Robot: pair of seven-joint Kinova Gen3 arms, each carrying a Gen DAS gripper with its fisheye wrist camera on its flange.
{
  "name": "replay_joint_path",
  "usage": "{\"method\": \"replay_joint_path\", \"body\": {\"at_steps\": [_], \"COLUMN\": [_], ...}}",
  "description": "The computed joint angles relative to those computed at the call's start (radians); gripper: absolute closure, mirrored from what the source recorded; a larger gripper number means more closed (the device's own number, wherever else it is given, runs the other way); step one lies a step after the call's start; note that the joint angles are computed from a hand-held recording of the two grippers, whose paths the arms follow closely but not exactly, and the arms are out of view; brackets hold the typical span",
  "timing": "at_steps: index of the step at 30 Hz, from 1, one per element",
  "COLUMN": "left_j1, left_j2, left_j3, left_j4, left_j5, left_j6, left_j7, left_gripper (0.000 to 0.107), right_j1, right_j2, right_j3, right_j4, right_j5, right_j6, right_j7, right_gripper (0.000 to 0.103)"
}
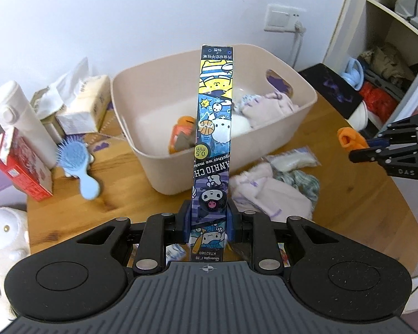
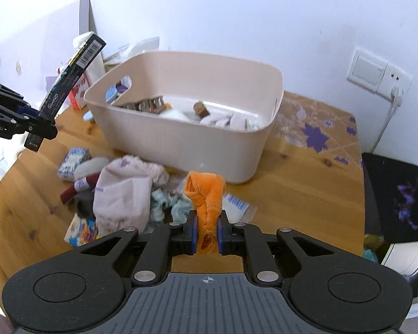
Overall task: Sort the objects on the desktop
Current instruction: 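Carry the cartoon box and orange sock into the basket and open both tools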
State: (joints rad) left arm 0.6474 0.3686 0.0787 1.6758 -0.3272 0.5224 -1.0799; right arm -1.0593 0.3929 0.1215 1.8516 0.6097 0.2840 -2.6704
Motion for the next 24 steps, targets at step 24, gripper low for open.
{"method": "replay_joint_path", "body": {"at_steps": [24], "left_j1": [-0.009], "left_j2": [0.244], "left_j3": [-0.075], "left_j4": [-0.394], "left_j5": [-0.005], "left_j6": [0.116], "left_j7": [-0.048], "left_gripper": [0.084], "right_j1": [0.097], "right_j2": [0.129], "right_j3": [-0.005], "right_j4": [-0.305], "right_j5": [0.042], "right_j6": [0.1], "right_j7": [0.104], "right_gripper": [0.091]}}
